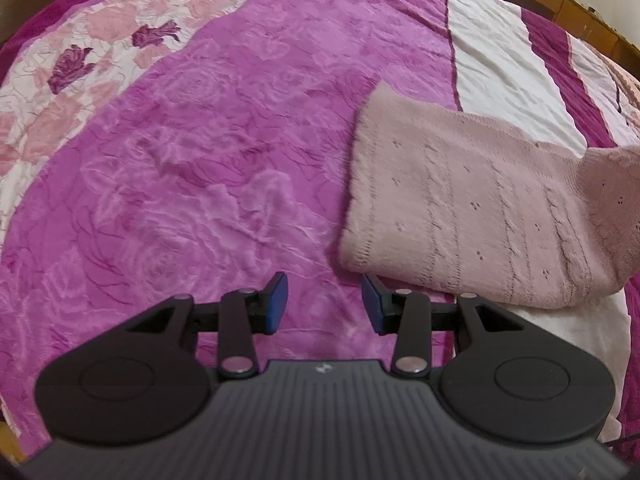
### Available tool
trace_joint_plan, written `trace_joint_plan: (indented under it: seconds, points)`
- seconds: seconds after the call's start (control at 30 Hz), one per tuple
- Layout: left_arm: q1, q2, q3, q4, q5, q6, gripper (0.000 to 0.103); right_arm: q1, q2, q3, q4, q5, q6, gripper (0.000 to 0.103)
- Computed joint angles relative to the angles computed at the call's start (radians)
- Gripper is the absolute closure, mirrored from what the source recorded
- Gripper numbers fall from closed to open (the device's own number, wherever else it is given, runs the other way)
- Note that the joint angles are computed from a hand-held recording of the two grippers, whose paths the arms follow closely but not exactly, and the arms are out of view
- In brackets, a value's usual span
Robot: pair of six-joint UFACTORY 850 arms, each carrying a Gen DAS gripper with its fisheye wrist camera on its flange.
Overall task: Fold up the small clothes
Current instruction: 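Lift the cardigan end with the right tool and fold it over, then lay the folded end down and open the right tool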
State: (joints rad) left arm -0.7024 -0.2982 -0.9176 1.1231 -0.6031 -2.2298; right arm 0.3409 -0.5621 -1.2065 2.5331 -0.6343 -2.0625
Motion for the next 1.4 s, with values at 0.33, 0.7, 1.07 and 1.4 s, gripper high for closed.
trace_joint_plan:
  seconds: [0.33, 0.7, 1.07, 1.4]
  points:
    - [0.005, 0.068, 0.073, 0.003, -0.041, -0.020, 0.061, 0.111, -0.032, -0.081, -0.057, 0.001, 0.078, 0.078]
    - [0.027, 0.121, 0.140, 0.046, -0.039, -0.093, 0.061, 0.255, -0.143, -0.214, -0.241, 0.126, 0.122, 0.078]
    - [0.036, 0.137, 0.160, 0.136, -0.033, -0.152, 0.061, 0.304, -0.172, -0.204, -0.327, 0.164, 0.115, 0.047]
    - [0.059, 0.080, 0.042, 0.356, 0.003, -0.207, 0.061, 0.243, 0.010, 0.026, -0.246, 0.056, 0.009, 0.040]
